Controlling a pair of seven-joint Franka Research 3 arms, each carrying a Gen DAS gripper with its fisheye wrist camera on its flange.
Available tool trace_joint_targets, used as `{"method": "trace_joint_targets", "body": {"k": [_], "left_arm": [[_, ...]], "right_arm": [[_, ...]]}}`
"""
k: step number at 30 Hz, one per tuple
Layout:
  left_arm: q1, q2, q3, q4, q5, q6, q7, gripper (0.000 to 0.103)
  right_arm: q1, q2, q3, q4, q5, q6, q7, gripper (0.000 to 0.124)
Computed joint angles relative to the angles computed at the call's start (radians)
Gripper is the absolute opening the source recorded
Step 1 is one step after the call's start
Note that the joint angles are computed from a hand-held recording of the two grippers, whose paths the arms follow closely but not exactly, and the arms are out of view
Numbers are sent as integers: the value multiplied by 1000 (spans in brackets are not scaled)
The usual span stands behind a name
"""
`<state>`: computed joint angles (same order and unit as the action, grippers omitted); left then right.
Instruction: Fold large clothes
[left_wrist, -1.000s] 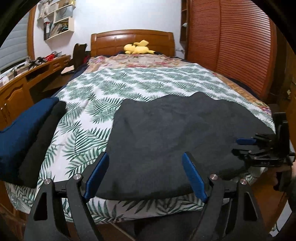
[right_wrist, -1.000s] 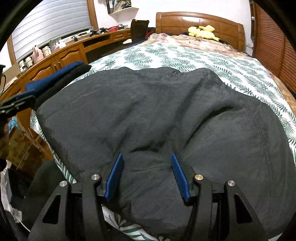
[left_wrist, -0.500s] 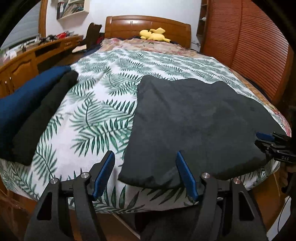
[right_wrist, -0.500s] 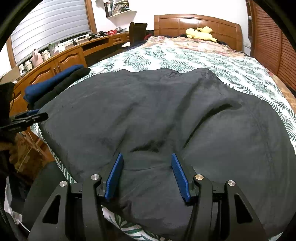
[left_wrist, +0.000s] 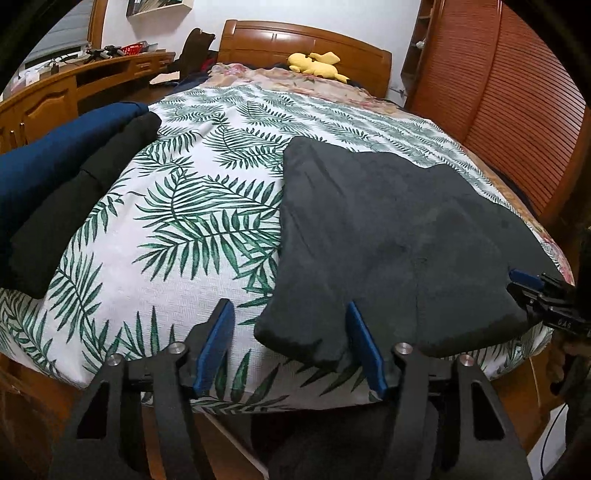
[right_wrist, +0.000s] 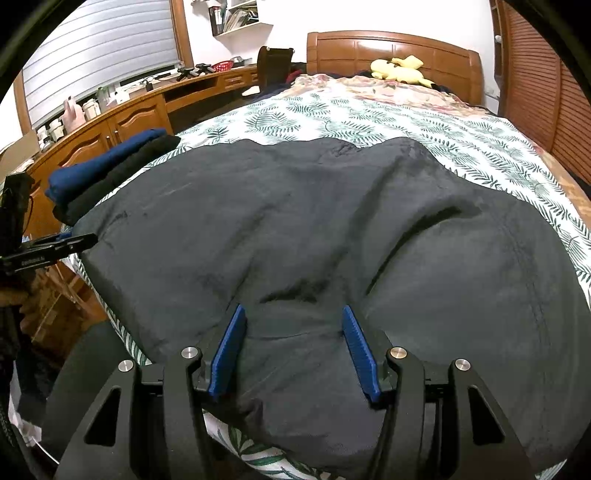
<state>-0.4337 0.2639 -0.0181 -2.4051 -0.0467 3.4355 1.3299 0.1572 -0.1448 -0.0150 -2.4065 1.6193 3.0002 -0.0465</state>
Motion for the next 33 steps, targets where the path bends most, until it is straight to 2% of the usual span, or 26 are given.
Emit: {"method": "trace_joint_targets", "body": {"k": [4, 5, 7, 9, 11, 12, 14, 15, 17, 18, 19, 23, 24, 26, 29, 31, 33], "left_arm": [[101, 9, -83, 13, 99, -8, -64, 42], [89, 9, -74, 19, 99, -21, -58, 40], [-5, 4, 6, 30, 56, -47, -22, 36], [-12, 1, 13, 36, 63, -61, -27, 30], [0, -2, 8, 44, 113, -72, -63, 20], [-37, -8, 34, 46, 82, -80, -33, 18], [-193, -15, 172, 50, 28, -79, 9, 15], [-256, -24, 223, 51, -4, -77, 38, 14], [-306, -41, 258, 53, -35, -62, 77, 13], [-360, -51, 297, 60, -70, -54, 117, 12], [-385, -58, 311, 65, -93, -48, 145, 11], [-443, -72, 324, 138, -159, -74, 244, 10], [-478, -67, 345, 169, -174, -85, 273, 10], [-474, -54, 324, 219, -151, -94, 284, 9], [-418, -17, 236, 330, -63, -123, 272, 9], [-368, 9, 162, 398, -15, -146, 264, 9], [-270, 55, 22, 494, 30, -180, 275, 9]], "right_arm": [[-4, -1, -1, 0, 34, -6, -38, 57], [-6, -1, -1, 0, 39, -7, -43, 57], [-9, -1, 0, -1, 47, -10, -54, 57], [-12, -2, 0, -1, 57, -16, -65, 57], [-16, -4, 0, -3, 65, -23, -76, 57], [-18, -4, 0, -3, 67, -26, -78, 57], [-21, -5, 0, -5, 63, -29, -77, 57], [-22, -5, 0, -5, 61, -29, -74, 57], [-22, -7, 2, -5, 66, -22, -79, 57], [-21, -8, 4, -6, 66, -19, -80, 57], [-21, -14, 4, -11, 50, -19, -66, 57], [-28, -70, -19, -55, -27, -37, 20, 57], [-33, -87, -28, -67, -37, -42, 26, 57], [-45, -126, -48, -92, -38, -40, 18, 57], [-71, -178, -80, -128, -72, -48, 46, 57], [-85, -212, -101, -151, -76, -41, 45, 57], [-102, -247, -118, -175, -77, -28, 41, 57]]}}
